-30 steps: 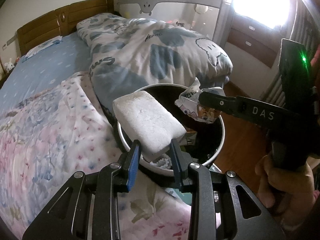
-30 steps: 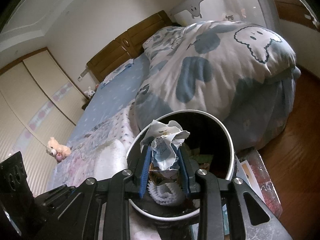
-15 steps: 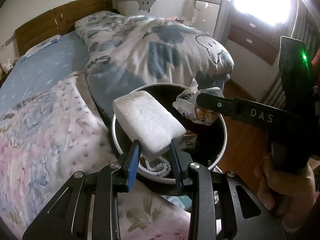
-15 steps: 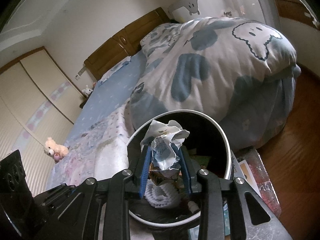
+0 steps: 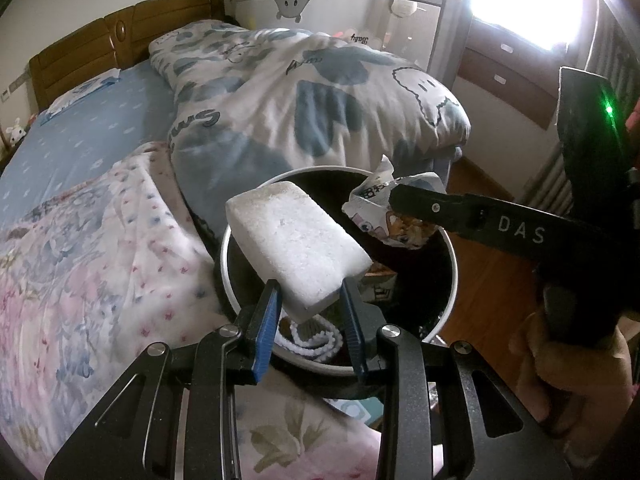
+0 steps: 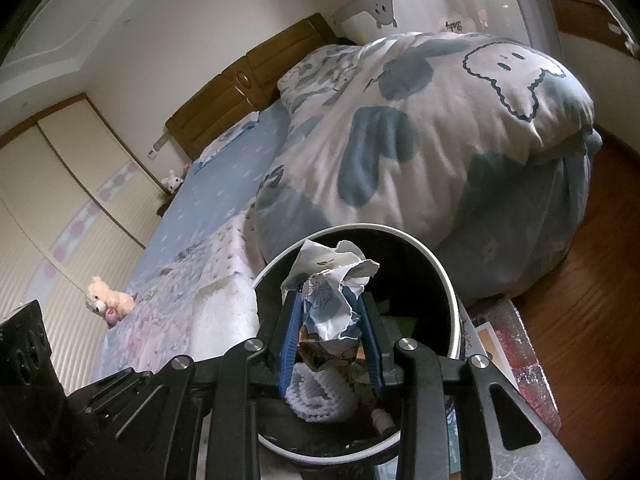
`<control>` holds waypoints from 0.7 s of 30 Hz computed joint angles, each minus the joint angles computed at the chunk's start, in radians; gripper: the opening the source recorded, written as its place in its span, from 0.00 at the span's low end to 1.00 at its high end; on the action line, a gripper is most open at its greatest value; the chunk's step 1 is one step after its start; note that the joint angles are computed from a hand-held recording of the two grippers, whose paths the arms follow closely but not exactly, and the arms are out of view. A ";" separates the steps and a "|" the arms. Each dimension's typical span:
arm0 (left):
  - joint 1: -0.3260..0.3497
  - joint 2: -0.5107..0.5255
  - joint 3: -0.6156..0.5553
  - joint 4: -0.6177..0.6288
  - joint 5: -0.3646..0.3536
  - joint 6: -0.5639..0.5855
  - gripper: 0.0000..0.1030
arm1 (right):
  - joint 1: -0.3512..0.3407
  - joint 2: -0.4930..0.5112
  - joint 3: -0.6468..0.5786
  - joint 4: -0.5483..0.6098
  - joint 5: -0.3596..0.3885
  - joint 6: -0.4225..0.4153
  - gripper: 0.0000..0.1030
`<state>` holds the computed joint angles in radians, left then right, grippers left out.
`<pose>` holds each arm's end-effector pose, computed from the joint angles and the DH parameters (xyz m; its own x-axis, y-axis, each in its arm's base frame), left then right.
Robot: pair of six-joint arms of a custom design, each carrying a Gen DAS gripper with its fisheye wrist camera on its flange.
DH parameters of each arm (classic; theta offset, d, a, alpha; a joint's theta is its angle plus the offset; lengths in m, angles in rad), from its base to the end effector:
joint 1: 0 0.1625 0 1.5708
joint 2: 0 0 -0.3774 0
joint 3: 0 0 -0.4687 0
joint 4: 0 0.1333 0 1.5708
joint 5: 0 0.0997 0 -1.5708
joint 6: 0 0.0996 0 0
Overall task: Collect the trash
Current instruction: 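Open both tools to drop the foam block and foil wrapper into the bin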
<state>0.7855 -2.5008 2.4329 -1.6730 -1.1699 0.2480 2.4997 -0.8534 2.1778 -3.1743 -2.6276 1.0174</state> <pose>-0.0754 -0.3189 0.3464 -0.5054 0.7569 -0.4144 0.8468 0.5273 -0.0697 0.4057 -0.2452 -0.0273 -0.9107 0.3582 0.2056 0.0092 0.5153 -0.8569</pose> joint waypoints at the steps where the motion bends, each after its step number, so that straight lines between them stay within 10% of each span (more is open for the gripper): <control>1: 0.001 0.003 0.000 -0.002 0.000 0.001 0.29 | -0.002 -0.001 0.000 -0.001 0.002 -0.003 0.30; 13: 0.024 0.037 -0.010 -0.011 -0.007 -0.004 0.36 | -0.022 -0.005 -0.004 0.006 0.022 -0.010 0.31; 21: 0.027 -0.014 -0.013 0.009 0.002 0.002 0.51 | -0.015 -0.017 0.005 0.029 0.013 0.045 0.57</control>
